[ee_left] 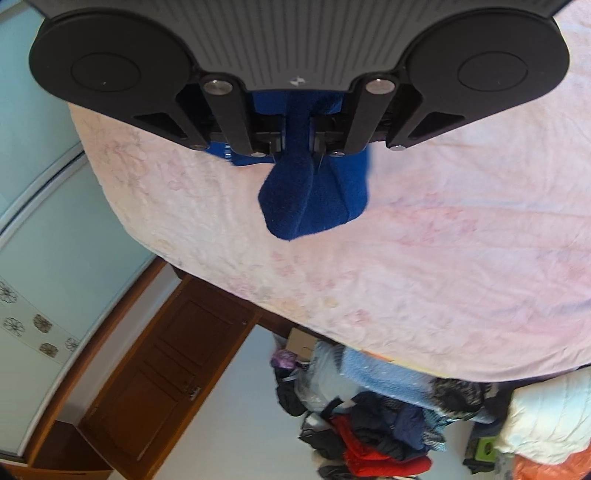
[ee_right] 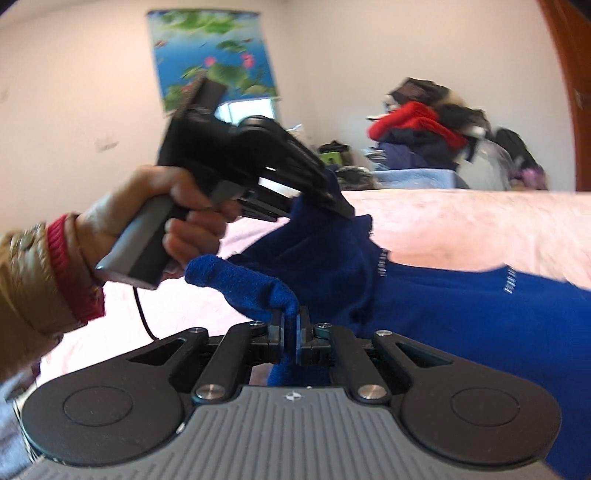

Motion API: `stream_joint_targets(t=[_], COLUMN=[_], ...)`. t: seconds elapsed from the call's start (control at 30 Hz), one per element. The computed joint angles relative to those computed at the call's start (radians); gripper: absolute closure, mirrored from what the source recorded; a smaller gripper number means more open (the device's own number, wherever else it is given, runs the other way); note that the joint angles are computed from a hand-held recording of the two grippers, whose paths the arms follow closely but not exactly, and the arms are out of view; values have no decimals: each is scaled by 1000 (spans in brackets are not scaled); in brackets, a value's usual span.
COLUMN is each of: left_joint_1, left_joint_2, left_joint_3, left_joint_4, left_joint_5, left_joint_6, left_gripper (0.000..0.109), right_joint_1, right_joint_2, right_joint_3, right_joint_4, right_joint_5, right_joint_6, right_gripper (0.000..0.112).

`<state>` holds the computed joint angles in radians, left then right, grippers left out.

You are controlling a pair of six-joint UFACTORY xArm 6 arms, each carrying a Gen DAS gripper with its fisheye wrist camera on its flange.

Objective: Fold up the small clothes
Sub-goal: 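Lift the held edge with both grippers and fold it over the sweater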

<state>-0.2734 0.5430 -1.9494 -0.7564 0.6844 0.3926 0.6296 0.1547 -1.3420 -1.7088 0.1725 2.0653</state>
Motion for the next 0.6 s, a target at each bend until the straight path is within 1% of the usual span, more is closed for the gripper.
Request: stream_joint_targets(t=[0.1, 0.17, 0.3, 0.33, 0.43, 0.5, 0.53, 0.57, 0.6], left_joint_1=[-33, -55, -97, -107, -137, -158, -167, -170, -171], left_joint_2=[2, 13, 41, 51, 72, 79, 90, 106, 130], left_joint_3=[-16, -33, -64, -76, -100, -104, -117, -138, -175], left_joint_4=[6, 18, 36, 40, 55, 80, 102, 116, 115], left_joint_5=[-4, 1, 10, 15, 18, 6, 6, 15, 49], left_joint_6=[-5, -14, -43, -50, -57, -55, -64, -74, -74], left_gripper=[100, 100, 100, 100, 101, 101, 101, 101, 101], right_joint_1=[-3, -24, -24, -23, -39, -67, -78, -90, -118], right_joint_2=[-70, -100, -174, -193, -237, -254, -263, -270, -264], right_joint_3=[85, 120, 213, 235, 284, 306, 319, 327, 321], right_joint_4=[-106, -168, -210, -218, -274, -258, -269, -292, -336], right_joint_5=[31, 27, 73, 86, 115, 96, 86, 60, -7], right_joint_6=[168, 269, 348, 364, 422, 400, 422, 459, 520], right_gripper=[107, 107, 108, 111, 111, 111, 111, 111, 106])
